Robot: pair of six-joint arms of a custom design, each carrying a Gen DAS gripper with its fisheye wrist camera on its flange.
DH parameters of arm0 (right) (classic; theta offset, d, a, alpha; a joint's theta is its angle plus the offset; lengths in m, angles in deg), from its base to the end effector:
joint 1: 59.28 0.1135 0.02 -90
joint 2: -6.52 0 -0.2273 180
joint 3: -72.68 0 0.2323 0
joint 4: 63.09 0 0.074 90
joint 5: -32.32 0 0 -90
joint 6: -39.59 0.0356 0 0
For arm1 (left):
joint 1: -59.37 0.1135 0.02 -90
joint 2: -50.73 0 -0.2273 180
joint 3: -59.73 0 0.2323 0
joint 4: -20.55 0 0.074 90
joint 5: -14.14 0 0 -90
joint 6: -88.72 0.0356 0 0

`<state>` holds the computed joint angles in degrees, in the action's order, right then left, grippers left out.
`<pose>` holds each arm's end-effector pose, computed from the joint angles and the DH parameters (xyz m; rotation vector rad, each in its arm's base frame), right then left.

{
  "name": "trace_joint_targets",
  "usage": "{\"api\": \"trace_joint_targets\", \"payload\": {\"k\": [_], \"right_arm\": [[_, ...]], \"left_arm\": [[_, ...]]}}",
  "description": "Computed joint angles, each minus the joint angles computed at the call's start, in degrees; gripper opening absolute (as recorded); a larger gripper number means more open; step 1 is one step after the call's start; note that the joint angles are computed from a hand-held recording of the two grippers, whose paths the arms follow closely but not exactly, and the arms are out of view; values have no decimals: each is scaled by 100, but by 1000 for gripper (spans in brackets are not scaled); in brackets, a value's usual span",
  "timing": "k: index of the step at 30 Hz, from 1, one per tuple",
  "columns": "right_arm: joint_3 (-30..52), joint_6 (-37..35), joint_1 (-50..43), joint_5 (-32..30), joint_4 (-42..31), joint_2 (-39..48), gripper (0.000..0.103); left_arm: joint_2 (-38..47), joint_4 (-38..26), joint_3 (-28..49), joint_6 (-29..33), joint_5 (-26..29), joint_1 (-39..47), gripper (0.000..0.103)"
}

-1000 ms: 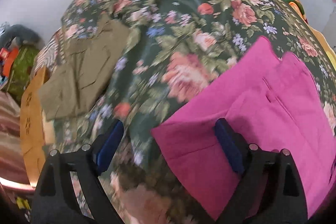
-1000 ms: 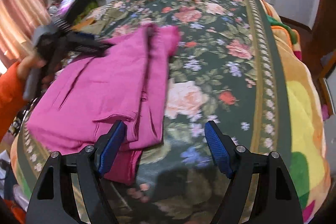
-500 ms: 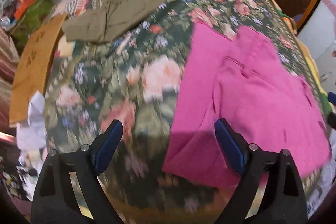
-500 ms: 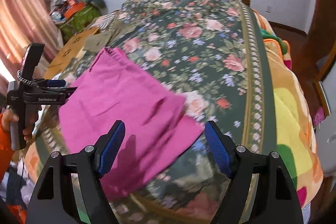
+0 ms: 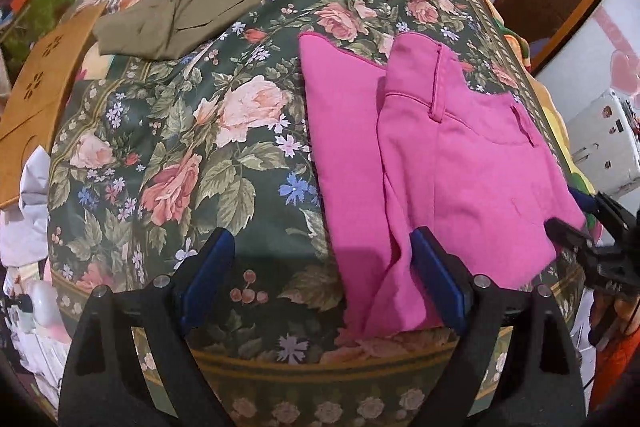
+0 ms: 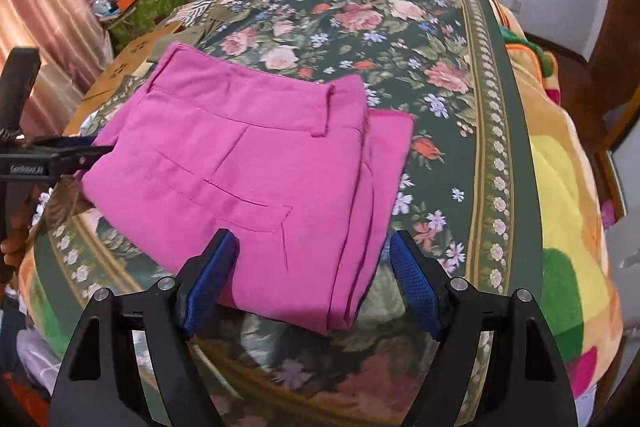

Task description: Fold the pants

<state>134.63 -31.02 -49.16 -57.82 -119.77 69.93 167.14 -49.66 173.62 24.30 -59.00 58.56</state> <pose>0.2051 0.0367 0.2178 0.2090 2.5894 0.1919 0.3851 -0.0158 0.2037 0.6928 2.6820 -0.3107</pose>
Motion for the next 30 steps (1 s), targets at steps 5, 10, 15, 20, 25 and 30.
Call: {"api": "trace_joint_targets", "payload": {"k": [5, 10, 15, 20, 25, 30], "right_arm": [[-132, 40, -53, -60, 1, -218, 75], [-207, 81, -161, -138, -151, -492, 75], [-330, 75, -317, -161, -431, -901, 75], [-179, -53, -451, 84, -790, -1033, 76], [77, -213, -738, 240, -888, -1031, 78], [332, -133, -968, -18, -585, -563, 78]], "left_arm": [[-21, -24, -88, 198, 292, 385, 91], [-148, 10, -263, 328, 405, 653, 91], [-273, 72, -304, 514, 199, 649, 90], [-332, 69, 36, 485, 208, 637, 89], [-69, -377, 946, 443, 604, 437, 89], [491, -757, 1720, 329, 671, -23, 89]]}}
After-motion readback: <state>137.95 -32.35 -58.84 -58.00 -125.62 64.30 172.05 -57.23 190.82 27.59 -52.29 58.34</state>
